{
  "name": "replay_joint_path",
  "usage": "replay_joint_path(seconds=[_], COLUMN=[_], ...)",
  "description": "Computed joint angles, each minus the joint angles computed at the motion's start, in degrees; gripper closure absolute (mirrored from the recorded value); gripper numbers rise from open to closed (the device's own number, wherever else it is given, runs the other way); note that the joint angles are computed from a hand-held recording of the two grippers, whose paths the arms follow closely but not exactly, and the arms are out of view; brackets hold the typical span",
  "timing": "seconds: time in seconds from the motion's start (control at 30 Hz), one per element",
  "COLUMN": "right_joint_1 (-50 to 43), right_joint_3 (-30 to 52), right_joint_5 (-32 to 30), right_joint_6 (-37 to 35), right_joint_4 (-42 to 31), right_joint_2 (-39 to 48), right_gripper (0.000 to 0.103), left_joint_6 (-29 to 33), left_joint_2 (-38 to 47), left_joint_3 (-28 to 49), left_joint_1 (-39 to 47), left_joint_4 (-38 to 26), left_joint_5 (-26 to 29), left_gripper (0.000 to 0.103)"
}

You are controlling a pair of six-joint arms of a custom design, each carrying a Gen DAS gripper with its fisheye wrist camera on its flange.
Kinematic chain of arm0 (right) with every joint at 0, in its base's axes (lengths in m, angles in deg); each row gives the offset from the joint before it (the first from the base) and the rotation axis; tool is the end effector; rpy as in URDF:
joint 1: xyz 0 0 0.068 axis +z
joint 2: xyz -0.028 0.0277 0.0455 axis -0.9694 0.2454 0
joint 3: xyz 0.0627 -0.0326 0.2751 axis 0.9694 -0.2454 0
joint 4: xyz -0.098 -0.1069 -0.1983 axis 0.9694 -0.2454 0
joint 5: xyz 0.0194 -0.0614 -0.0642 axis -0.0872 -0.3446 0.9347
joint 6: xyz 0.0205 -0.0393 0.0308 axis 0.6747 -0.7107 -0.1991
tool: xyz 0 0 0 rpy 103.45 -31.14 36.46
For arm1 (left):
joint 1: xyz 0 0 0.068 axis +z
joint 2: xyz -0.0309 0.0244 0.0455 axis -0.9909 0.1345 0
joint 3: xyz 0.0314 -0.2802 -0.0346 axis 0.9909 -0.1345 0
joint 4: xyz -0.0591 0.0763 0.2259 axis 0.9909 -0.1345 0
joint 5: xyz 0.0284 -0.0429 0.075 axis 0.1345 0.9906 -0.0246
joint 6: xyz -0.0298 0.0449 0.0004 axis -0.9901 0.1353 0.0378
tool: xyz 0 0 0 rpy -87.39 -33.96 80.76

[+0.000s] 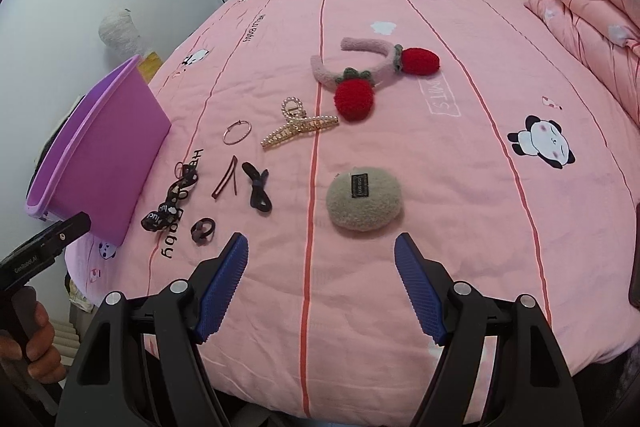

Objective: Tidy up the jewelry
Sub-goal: 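Move both tools back over the remaining items on the bed, then grasp the grey fuzzy pouch with the right tool while the left tool grasps the pink hair tie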

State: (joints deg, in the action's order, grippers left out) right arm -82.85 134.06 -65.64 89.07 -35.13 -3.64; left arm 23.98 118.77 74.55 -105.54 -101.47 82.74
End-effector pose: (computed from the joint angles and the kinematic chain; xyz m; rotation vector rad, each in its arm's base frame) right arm 0.2730 -0.0277 0.3566 0.3907 2.5281 0.2592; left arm 0.3566 -0.1500 0.3926 0.2313 2.5551 -0.1169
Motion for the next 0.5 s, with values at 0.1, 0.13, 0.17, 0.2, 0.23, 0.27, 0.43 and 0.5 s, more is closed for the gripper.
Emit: replay_joint_path(seconds=[0.1,0.13,0.17,0.2,0.23,0.27,0.43,0.5], right_joint_1=[-0.71,-0.91,-1.21,-1.37,-1.43,-1.51,-2.25,-2.28], right_joint_3=[-2.77,-3.37,-4.00,-4.71,-5.06,-5.54,-6.83,-6.77], right_joint_5=[-0.21,-0.59,-1.07,-1.15,-0.93,-0.60,-0.08,0.36], right_joint_6=[-0.11,0.01,-0.09,-0.14,-0.19,-0.28,-0.92,-1.56], right_joint_4=[2.44,3.01,3.68,4.44,4.86,5.50,7.89,8.72], right_joint_2=[0.40,0.76,1.00,1.19,1.41,1.66,3.75,5.03], right_gripper=[0.031,0.031,0.031,0.031,0.031,0.031,0.031,0.031], left_joint_6=[-1.02,-1.45,-1.85,-2.18,-2.32,-2.47,-2.89,-3.34], left_joint_2=[-0.35,-0.18,-0.15,0.21,0.36,0.72,2.42,3.52], left_joint_3=[-5.20,-6.19,-7.39,-8.11,-8.80,-9.26,-10.40,-10.45], left_joint_1=[-0.75,-0.80,-0.95,-1.15,-1.26,-1.41,-2.16,-2.42], left_joint_4=[3.73,4.62,5.60,6.18,6.71,7.04,8.20,8.52], left_joint_5=[0.91,1.45,1.75,1.69,1.79,1.78,1.52,2.08], left_gripper=[0.009,0.009,0.009,0.009,0.009,0.009,0.009,0.009])
